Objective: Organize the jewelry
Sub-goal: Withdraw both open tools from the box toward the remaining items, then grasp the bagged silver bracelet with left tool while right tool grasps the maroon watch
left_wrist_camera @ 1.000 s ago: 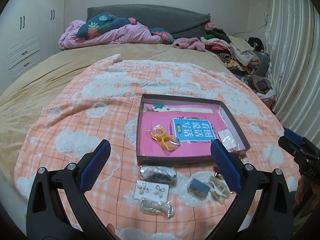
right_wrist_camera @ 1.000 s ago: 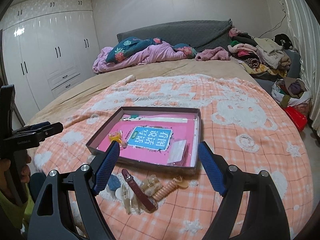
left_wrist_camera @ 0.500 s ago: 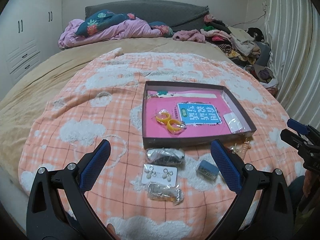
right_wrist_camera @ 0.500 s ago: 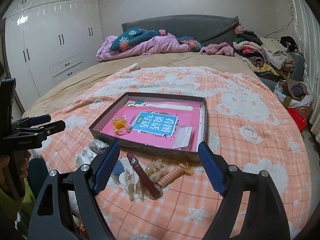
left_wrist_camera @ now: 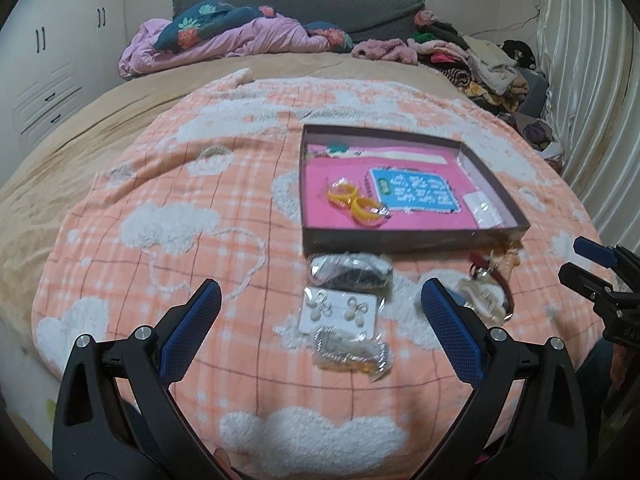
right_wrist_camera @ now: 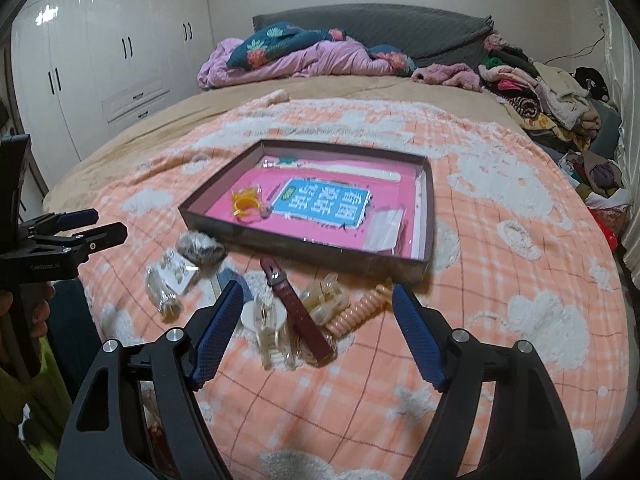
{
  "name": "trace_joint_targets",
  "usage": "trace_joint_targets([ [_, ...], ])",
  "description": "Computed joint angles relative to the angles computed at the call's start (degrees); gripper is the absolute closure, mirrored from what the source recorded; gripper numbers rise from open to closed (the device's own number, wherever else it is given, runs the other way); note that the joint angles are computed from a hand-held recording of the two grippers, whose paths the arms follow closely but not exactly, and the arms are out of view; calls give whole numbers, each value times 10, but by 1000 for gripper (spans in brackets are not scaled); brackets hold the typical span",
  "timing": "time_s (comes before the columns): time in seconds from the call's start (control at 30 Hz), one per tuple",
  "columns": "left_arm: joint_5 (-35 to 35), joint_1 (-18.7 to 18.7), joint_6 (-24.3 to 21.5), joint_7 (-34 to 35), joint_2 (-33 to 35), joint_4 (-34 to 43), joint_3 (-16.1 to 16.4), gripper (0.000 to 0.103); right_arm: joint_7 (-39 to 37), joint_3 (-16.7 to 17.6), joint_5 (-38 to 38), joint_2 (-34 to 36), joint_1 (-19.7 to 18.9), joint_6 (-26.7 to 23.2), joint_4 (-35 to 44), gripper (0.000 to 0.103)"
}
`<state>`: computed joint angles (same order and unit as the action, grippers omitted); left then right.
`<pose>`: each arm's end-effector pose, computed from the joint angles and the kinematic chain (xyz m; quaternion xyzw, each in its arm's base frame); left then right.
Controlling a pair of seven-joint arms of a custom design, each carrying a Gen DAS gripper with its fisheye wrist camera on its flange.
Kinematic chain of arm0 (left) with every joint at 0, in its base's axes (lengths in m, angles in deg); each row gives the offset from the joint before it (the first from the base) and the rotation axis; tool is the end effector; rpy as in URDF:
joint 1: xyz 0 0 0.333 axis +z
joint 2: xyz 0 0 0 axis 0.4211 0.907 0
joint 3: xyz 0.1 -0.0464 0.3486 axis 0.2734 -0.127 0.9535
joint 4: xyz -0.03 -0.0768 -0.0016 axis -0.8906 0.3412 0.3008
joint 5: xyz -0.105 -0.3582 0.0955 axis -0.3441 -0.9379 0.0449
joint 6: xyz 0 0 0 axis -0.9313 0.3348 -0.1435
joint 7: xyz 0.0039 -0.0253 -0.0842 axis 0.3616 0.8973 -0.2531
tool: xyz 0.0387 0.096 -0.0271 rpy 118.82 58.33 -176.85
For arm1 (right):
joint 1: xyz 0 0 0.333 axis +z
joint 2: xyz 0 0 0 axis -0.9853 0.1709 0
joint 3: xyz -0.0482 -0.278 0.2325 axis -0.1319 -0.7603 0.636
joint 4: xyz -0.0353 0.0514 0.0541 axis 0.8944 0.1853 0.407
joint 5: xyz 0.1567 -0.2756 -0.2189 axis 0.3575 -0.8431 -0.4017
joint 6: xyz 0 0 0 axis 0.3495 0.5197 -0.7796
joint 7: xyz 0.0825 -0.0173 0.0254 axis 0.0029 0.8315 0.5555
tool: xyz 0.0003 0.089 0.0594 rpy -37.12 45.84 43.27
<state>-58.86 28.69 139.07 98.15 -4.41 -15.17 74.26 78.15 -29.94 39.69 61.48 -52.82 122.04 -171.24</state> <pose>0.6691 -0.0679 0.5556 -0.4769 0.7931 -0.3402 0.1668 0.5745 0.3273 0.5667 -0.5961 0.6986 -0.2806 0.2789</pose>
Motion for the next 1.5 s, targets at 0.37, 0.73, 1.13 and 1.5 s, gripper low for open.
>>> trace_joint_targets([
  [0.37,28,-2,-8,16,0,-36,4,9,-56,0,58,27,0,-15,5,45],
  [0.73,50,-3,-31,5,16,-34,4,9,-114,-11,96,66,3,-24,19,68],
  [1.13,57,-5,-44,-7,34,-17,0,10,-115,-25,103,68,11,21,8,81],
  [1.5,48,-1,-38,29,29,-31,-11,49,-62,-32,52,40,15,58,-9,85],
])
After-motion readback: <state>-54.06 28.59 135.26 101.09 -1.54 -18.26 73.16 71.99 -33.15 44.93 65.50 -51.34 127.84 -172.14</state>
